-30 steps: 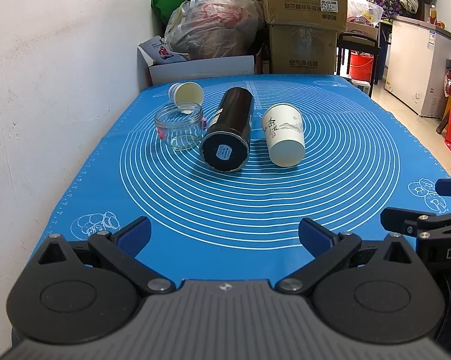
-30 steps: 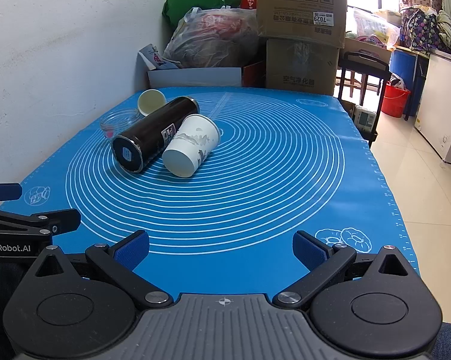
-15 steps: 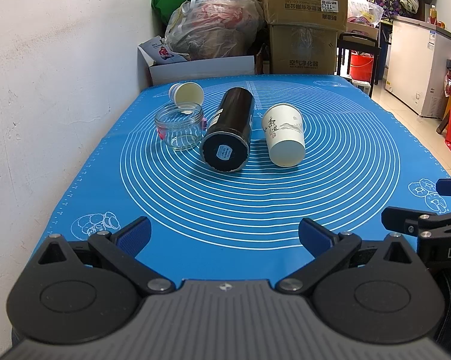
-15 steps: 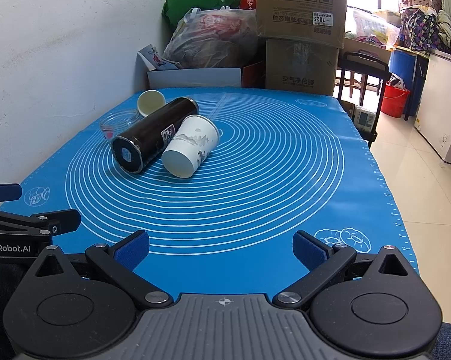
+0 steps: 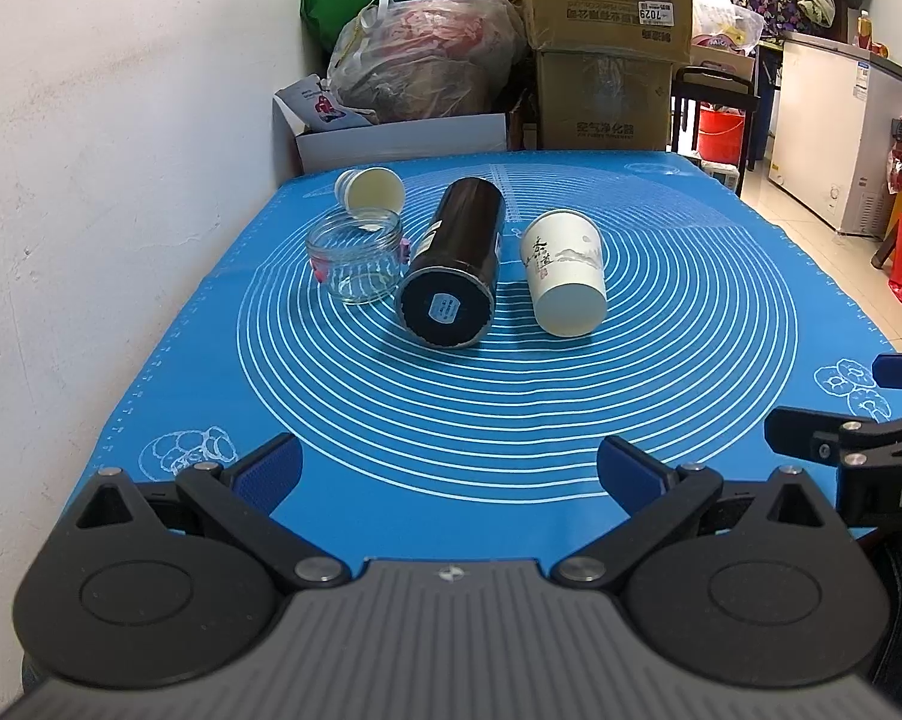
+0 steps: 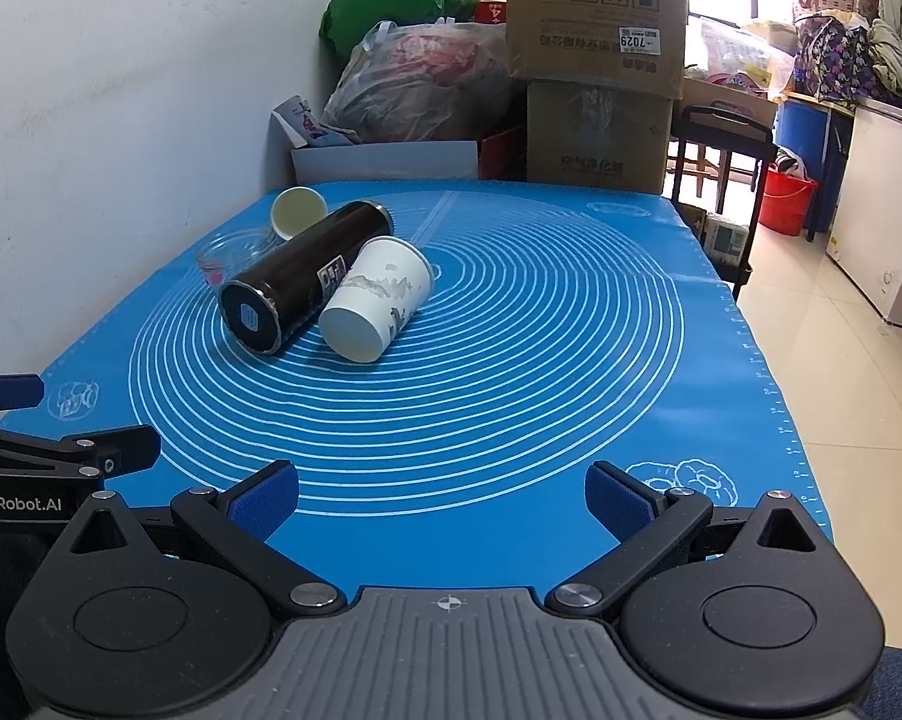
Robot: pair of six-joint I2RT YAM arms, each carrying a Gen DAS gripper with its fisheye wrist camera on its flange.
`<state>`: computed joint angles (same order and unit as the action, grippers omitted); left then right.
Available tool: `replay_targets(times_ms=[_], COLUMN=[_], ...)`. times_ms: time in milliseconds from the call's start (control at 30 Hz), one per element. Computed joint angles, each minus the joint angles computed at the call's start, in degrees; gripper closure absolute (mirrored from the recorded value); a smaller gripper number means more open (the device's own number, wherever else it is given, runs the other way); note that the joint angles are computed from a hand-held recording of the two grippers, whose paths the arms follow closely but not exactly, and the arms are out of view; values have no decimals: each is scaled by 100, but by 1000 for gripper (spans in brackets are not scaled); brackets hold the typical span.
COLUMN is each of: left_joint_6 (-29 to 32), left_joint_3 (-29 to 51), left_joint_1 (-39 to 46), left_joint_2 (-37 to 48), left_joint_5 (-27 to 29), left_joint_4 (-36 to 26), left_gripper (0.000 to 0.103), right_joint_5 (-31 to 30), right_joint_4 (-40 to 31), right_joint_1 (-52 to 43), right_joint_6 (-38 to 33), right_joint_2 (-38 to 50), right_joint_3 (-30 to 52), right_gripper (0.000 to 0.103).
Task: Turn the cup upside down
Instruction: 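Reach the left gripper to the white paper cup and close on it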
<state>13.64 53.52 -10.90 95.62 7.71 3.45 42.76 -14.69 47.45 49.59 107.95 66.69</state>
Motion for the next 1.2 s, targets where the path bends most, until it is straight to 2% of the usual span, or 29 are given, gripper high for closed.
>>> replay_targets(times_ms=[267,500,800,967,1100,1133,1167,1200], left_joint_6=[-122,-143,-142,-271,-307,-358,-415,-416], left_joint_3=[82,553,2368,3349,4228,4410,4632,4837], left_joint_1=[-130,-438,-967,-1182,-1330,-1341,-1344,-1348], left_joint_2=[146,711,2384,3093,3710,3834,3973,4089], left_joint_5=[-5,-109,-229,-261,-535,-584,-622,-670], left_joint_4=[298,778,656,316,-212,-360,-564,-764], left_gripper=[0,0,0,0,1,7,22,26], right_joint_5=[100,220,159,96,34,25,13,0], right_joint_4=[148,401,673,758,836,849,875,900], right_joint_1=[-89,-367,-883,-1174,-1336,-1363,-1393,-1423], right_joint_6=[-15,-84,-60,-26,0,12,10,8], right_joint_2=[-87,-228,-287,-252,-216,-200,-194,-187], right_joint_3=[-144,-412,-787,-924,-991,-997,-1015,-1032], right_gripper=[0,0,0,0,0,0,0,0])
